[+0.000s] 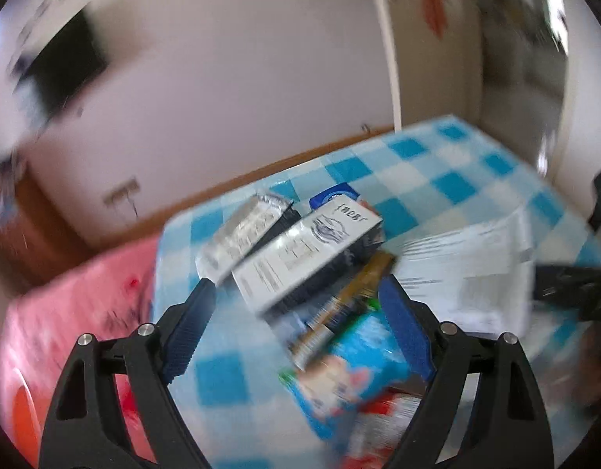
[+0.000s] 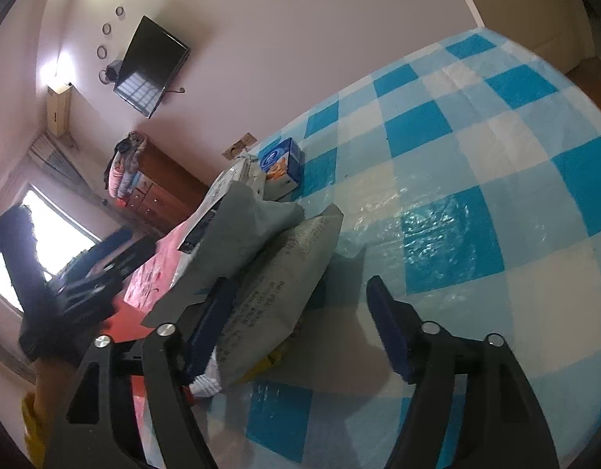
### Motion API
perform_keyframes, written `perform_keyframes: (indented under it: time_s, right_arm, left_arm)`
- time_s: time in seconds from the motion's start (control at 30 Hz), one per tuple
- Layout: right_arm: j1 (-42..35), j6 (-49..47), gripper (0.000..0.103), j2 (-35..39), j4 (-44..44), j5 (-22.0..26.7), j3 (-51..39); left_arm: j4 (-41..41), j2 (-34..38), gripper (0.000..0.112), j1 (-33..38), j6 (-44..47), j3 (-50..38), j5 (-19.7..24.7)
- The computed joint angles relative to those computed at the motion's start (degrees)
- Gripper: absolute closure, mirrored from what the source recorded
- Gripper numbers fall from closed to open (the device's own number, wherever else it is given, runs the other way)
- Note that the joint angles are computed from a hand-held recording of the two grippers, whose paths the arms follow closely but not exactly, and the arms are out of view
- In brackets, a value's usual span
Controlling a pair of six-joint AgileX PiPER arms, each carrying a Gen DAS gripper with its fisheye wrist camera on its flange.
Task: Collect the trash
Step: 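Grasp the white milk carton with the left tool while the right tool grasps a grey-white packet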
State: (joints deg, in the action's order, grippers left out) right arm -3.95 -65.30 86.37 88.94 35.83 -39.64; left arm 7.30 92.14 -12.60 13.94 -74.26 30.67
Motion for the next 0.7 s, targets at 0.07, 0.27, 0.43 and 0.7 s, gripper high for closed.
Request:
perform_keyframes:
  time_s: [0.07, 0.27, 0.43, 0.7]
  right_arm:
    - [-0.49, -0.93, 0.030, 0.80, 0.94, 1.91, -0.10]
    - [-2.37, -3.08, 0.030, 4.19, 3.17, 8.99, -0.79]
    - [-3.59, -5.01, 0.030, 5.49, 4.86, 13.03, -0.67]
    - [-3.64, -6.51, 0.030, 6.20, 5.60, 15.41, -1.11]
  left_arm:
    - [-3.31, 3.27, 0.027, 0.39, 6.19, -4.15, 2.02]
    - [-13.00, 13.95, 0.027, 2.88, 18.54, -18.44, 11.25]
    - [-13.78, 20.32, 0.027, 3.23, 21.22, -25.79, 17.96]
    - [-15.08, 26.83, 0.029, 3.81, 20.97, -34.33, 23.77]
